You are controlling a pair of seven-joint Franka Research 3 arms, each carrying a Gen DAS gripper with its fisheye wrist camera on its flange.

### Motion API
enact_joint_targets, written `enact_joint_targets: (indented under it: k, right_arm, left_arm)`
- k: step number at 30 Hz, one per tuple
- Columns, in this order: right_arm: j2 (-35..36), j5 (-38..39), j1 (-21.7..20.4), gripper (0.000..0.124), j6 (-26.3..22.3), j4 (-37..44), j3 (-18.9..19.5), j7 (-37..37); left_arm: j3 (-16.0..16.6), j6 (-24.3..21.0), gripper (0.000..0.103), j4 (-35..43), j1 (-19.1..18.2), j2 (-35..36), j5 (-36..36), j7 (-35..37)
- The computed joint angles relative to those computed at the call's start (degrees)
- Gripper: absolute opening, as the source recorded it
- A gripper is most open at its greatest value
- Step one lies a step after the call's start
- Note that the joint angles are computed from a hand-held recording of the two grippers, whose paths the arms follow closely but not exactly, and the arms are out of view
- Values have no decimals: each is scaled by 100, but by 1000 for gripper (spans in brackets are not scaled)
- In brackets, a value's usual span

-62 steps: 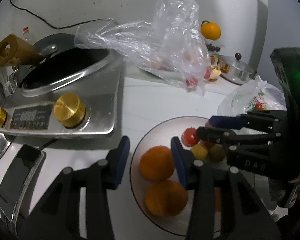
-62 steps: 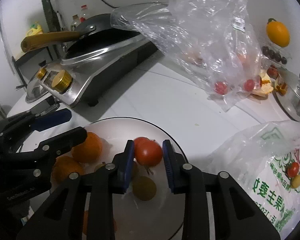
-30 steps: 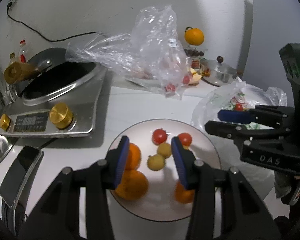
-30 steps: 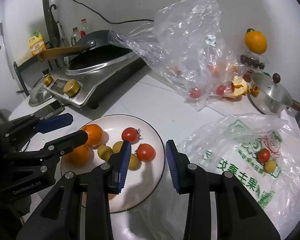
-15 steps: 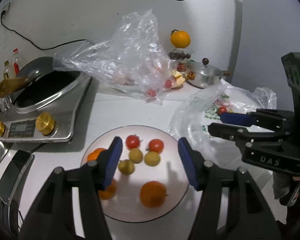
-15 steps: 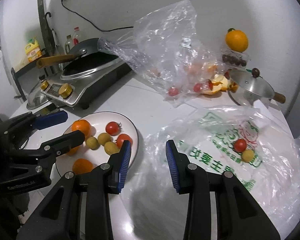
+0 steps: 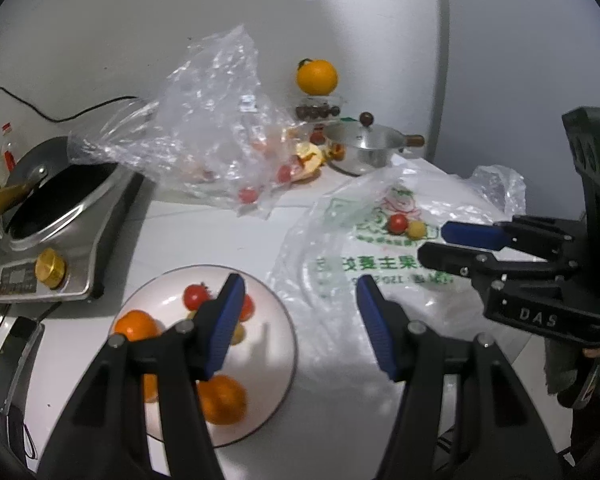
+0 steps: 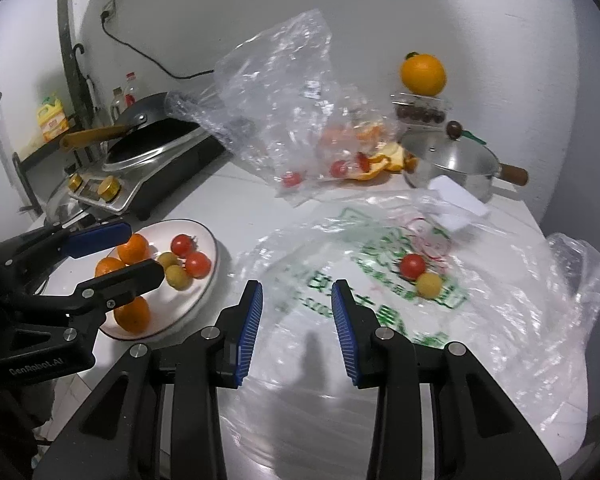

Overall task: Organize fruits
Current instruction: 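Move both open tools back over the printed bag toward the remaining fruits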

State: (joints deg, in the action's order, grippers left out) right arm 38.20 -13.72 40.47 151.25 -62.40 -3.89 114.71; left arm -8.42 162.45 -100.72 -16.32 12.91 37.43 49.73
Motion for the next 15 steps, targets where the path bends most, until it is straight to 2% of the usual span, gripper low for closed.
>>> enact_joint_targets:
  k: [9, 15]
  right_arm:
    - [-712, -235, -50, 38, 588, -1204, -146, 368]
    - [-976, -360, -171, 38, 746, -1643, -127, 444]
  left_arm:
    - [-97, -180, 59, 362, -196, 249, -52, 122]
    - [-107, -326, 59, 653, -351, 479, -154, 234]
